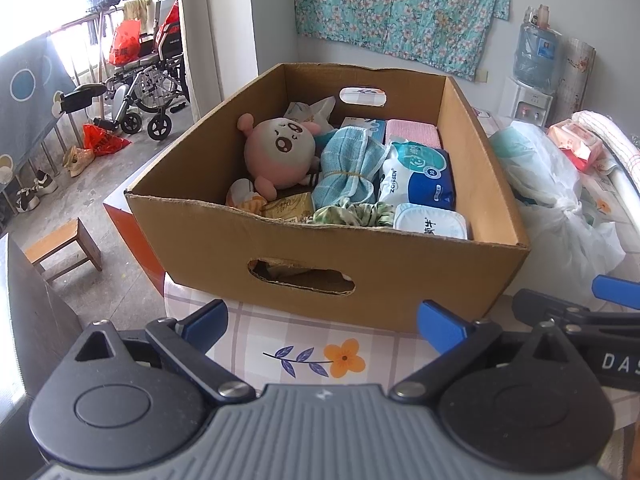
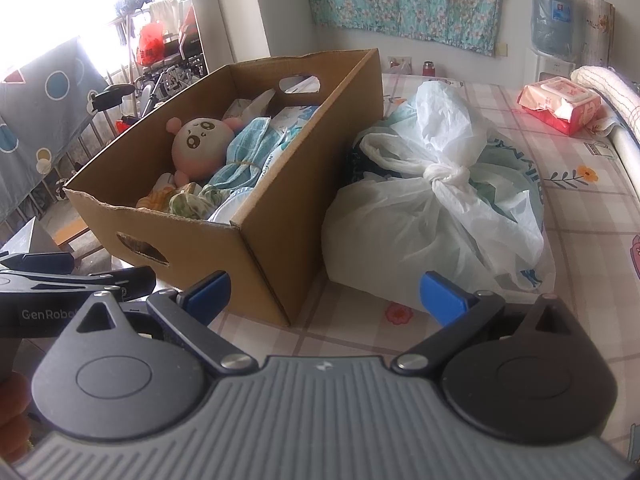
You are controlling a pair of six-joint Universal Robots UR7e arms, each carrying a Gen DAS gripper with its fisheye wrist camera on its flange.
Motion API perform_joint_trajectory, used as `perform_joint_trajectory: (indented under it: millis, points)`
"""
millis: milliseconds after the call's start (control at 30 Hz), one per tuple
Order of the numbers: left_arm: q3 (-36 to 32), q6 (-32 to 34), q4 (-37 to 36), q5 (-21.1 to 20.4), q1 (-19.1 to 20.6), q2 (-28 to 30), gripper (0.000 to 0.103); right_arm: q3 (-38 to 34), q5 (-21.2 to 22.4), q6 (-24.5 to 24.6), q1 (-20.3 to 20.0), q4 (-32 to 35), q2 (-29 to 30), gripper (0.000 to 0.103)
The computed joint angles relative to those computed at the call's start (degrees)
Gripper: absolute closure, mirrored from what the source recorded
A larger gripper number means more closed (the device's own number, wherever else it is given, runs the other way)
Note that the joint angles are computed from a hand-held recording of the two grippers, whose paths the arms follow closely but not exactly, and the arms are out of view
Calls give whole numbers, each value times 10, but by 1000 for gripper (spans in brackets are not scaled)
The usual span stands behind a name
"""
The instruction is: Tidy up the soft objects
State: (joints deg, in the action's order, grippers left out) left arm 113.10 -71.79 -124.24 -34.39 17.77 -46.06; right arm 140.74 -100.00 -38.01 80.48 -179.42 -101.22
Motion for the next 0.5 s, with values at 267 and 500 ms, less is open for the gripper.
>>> perform_joint_trajectory:
  millis: [267,500]
  points:
    - [1,-1,-1,-1,1,1,2,-1,0,1,0,2,1,2]
    - [2,-2,-1,-2,1,1,2,-1,-1,1,0,2,1,2]
